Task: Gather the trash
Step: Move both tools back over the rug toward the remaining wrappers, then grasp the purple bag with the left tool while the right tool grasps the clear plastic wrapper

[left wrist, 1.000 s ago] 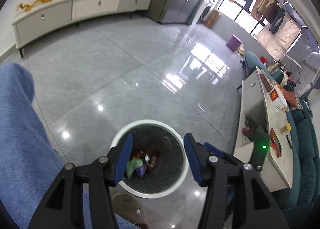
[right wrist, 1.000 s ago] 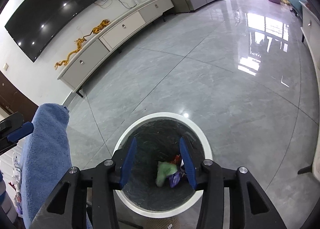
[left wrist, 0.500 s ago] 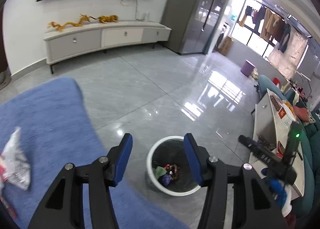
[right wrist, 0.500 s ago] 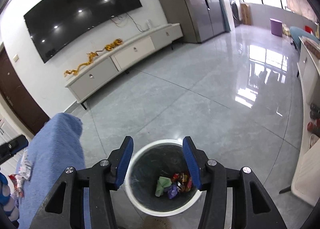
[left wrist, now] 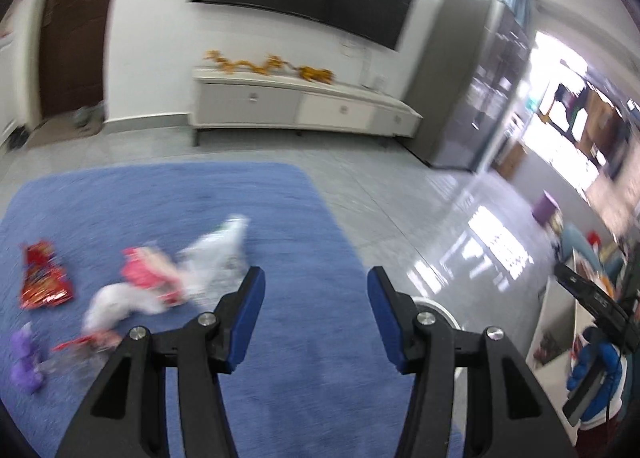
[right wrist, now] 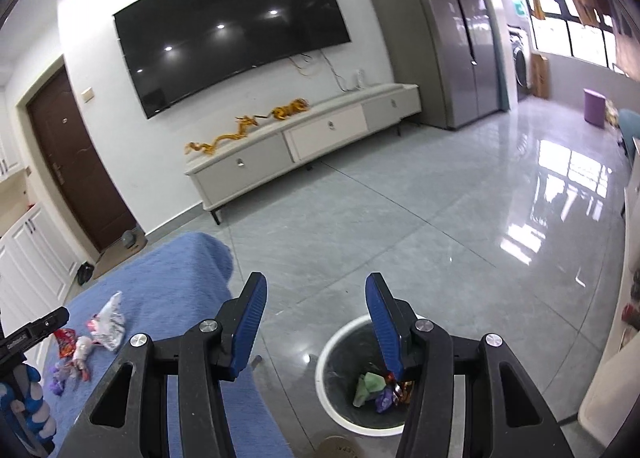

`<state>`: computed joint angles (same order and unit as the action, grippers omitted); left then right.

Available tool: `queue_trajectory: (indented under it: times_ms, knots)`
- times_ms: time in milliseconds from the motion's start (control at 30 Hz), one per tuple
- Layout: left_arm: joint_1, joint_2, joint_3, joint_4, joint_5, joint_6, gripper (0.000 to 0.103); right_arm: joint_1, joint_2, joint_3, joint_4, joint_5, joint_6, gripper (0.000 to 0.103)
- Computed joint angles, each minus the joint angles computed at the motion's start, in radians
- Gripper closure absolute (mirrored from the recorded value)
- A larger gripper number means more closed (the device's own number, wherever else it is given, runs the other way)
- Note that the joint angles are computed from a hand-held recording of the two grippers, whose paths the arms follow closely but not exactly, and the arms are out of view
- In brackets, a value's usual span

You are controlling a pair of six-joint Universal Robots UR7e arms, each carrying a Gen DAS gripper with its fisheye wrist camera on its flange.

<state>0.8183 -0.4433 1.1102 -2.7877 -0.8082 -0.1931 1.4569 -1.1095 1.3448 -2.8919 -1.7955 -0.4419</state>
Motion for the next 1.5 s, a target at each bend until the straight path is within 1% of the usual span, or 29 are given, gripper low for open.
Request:
queue_trajectory:
  times_ms: [133,200,267,367,400,467,600,733,867,1000,1167,1233,1500]
  knots:
    - [0.010,-0.094,0.143,-0.102,0.098,-0.005,0.052,0.022,-0.002,0.007,-0.004,0.011,-0.006,0.054]
    - [0.016,-0.132,0.201,-0.130,0.139,-0.012,0.052,0.027,-0.006,0.015,-0.005,0.015,-0.014,0.054]
    - [0.024,-0.178,0.270,-0.163,0.173,-0.018,0.052,0.037,-0.001,0.016,-0.007,0.007,-0.023,0.054]
    - [0.033,-0.253,0.382,-0.206,0.226,-0.042,0.052,0.043,0.010,0.014,0.008,0.018,-0.024,0.054]
    - [0.036,-0.270,0.409,-0.219,0.239,-0.051,0.052,0.049,0.016,0.014,0.010,0.010,-0.029,0.054]
    - [0.041,-0.307,0.464,-0.235,0.260,-0.077,0.052,0.055,0.025,0.012,0.027,0.019,-0.029,0.054]
    - [0.052,-0.375,0.564,-0.253,0.287,-0.130,0.052,0.074,0.044,0.016,0.040,0.018,-0.034,0.053]
    - [0.064,-0.408,0.615,-0.253,0.284,-0.188,0.052,0.101,0.065,0.018,0.049,0.005,-0.053,0.053]
    - [0.078,-0.440,0.665,-0.271,0.264,-0.199,0.052,0.123,0.080,0.025,0.058,-0.002,-0.073,0.053]
    - [0.087,-0.449,0.683,-0.281,0.241,-0.194,0.052,0.151,0.107,0.026,0.071,-0.025,-0.091,0.053]
    - [0.105,-0.439,0.668,-0.252,0.199,-0.178,0.052,0.179,0.153,0.008,0.105,-0.046,-0.101,0.052]
    - [0.114,-0.434,0.656,-0.235,0.176,-0.167,0.052,0.188,0.171,0.001,0.115,-0.052,-0.102,0.050]
    - [0.137,-0.404,0.608,-0.196,0.124,-0.108,0.052,0.212,0.254,-0.049,0.205,-0.051,-0.103,0.046]
